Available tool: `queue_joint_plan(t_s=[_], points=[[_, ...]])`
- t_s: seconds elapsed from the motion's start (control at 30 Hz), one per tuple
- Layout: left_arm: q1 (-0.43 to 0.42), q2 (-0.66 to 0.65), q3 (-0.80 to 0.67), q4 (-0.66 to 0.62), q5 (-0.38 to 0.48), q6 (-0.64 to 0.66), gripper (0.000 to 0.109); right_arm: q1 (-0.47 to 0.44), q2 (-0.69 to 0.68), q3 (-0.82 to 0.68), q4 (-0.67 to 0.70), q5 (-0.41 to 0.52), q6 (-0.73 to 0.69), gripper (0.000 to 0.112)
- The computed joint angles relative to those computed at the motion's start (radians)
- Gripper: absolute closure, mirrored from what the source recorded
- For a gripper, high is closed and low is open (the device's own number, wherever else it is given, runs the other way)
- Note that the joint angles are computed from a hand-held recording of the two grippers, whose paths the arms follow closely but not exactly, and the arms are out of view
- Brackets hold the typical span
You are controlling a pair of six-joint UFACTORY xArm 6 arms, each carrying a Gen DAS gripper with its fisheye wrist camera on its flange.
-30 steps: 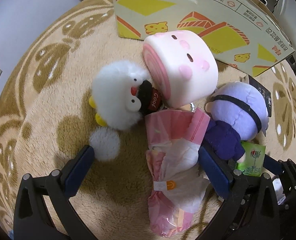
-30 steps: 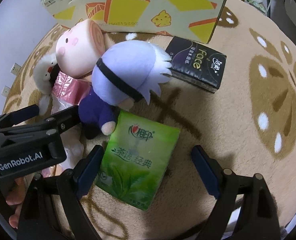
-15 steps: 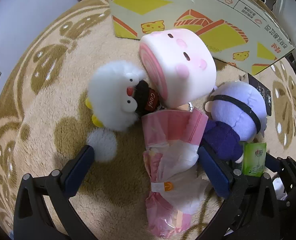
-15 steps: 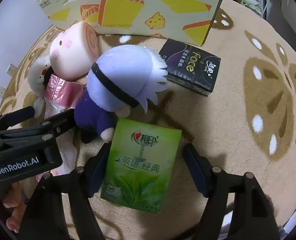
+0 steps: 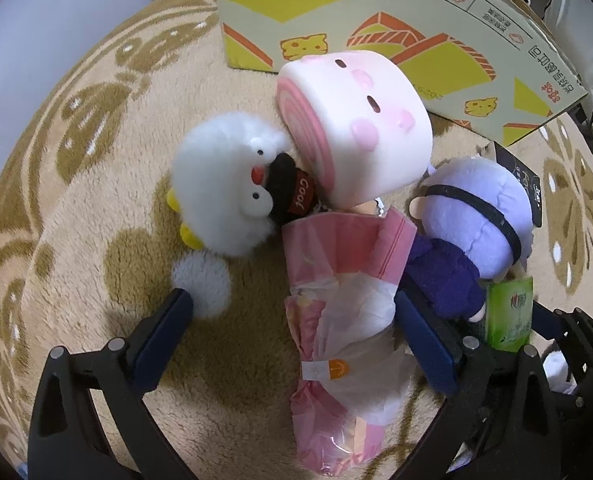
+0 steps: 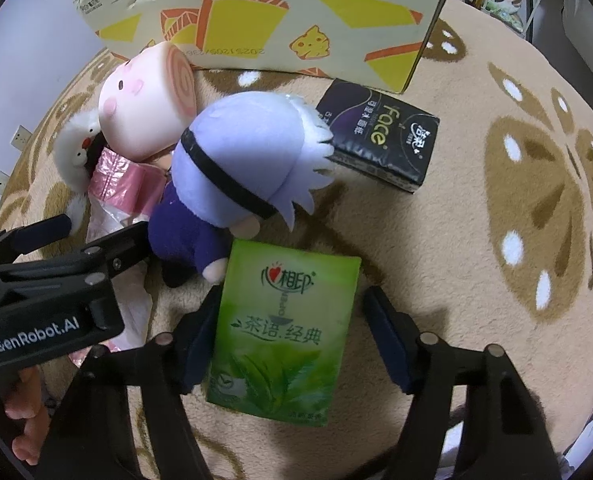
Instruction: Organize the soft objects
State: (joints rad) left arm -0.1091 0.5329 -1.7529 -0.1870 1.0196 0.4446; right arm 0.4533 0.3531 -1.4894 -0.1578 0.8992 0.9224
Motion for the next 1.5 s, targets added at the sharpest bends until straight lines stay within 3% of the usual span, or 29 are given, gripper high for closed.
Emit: queue_joint_plan(t_s=[0.13,0.27,0.43,0.5,0.73,0.83,0.9,1.03,1.4,1.5], points=[[-0.007,-0.022,0.042,0.021,-0.031,0.019,0.020,-0.008,-0.036,0.041,-0.010,-0.012,0.026,0.056],[-0.025,-0.063,0.121,0.092,-0.105,0.027,0.034,-0.009,-0.058,0.064,-0.013,-0.018,0.029,0.056],[-0.032,-0.111,0.187,0.102,-0.147,0.060,0.063,-0.008,-0.077,0.083,-0.026,-0.018,0.042,0.057],[-0.034,-0.130,0.214,0.116,-0.163,0.057,0.067,-0.010,-0.089,0.094,-0.028,-0.019,0.057,0.057],[-0.008,-0.143,0.189,0.111,-0.069,0.064,0.067,-0.023,-0.138,0.148,-0.015,-0.031,0.081,0.057],[-0.008,-0.161,0.204,0.127,-0.071,0.068,0.069,-0.029,-0.141,0.147,-0.041,-0.041,0.095,0.057],[-0.006,-0.181,0.227,0.119,-0.094,0.073,0.072,-0.024,-0.163,0.164,-0.081,-0.053,0.129,0.057],[0.002,-0.221,0.257,0.076,-0.128,0.092,0.090,-0.022,-0.197,0.178,-0.150,-0.070,0.181,0.057],[0.005,-0.358,0.365,0.003,-0.287,0.130,0.093,0.005,-0.254,0.202,-0.332,-0.084,0.297,0.057],[-0.002,-0.344,0.335,0.002,-0.330,0.121,0.093,0.010,-0.273,0.207,-0.402,-0.091,0.340,0.057]])
